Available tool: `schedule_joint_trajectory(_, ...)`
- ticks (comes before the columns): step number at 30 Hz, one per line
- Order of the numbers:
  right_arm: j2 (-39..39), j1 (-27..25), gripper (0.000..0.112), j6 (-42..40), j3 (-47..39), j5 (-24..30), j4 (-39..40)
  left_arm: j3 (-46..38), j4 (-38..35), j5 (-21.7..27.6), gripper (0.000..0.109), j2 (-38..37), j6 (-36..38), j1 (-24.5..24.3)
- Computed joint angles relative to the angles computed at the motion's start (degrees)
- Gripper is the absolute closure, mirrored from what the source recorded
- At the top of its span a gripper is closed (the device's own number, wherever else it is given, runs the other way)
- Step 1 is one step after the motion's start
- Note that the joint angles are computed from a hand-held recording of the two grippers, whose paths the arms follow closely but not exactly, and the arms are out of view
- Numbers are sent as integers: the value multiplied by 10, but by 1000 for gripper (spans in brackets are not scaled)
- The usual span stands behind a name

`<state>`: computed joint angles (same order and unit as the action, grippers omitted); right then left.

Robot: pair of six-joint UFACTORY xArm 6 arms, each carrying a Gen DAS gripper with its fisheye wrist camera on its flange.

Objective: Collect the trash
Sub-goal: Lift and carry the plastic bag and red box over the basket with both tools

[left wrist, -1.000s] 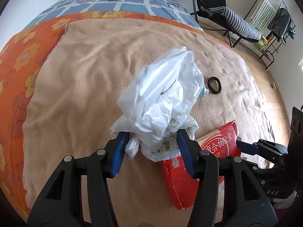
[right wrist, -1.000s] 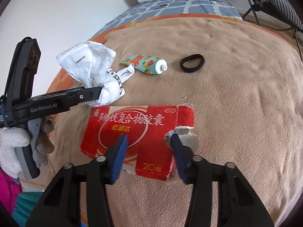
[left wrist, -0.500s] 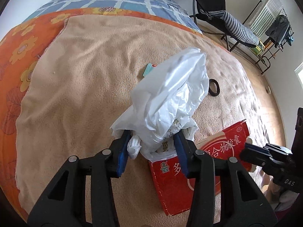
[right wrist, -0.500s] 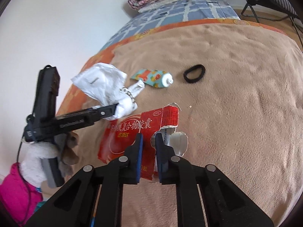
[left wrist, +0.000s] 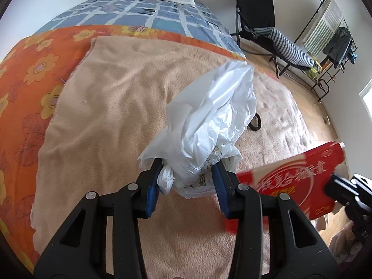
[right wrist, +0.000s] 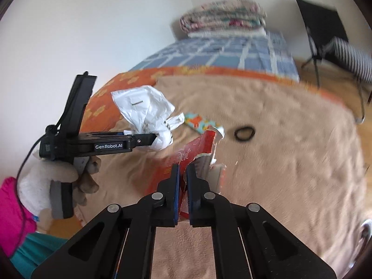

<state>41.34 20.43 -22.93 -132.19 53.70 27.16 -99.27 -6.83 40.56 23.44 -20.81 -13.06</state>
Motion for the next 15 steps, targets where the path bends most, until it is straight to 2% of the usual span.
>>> schedule_joint_trajectory(4,-49,8,110,-21,68,-53,-19,26,-23,-11,66,-27,17,1)
schedule_joint_trajectory(8,-72,11,110,-30,105,-71,-29,57,-37,-17,66,-56,32,-1)
schedule_joint_trajectory(15,-56,2,110,-29,75,-13,-24,78,-22,-13,66,-74,27,-9)
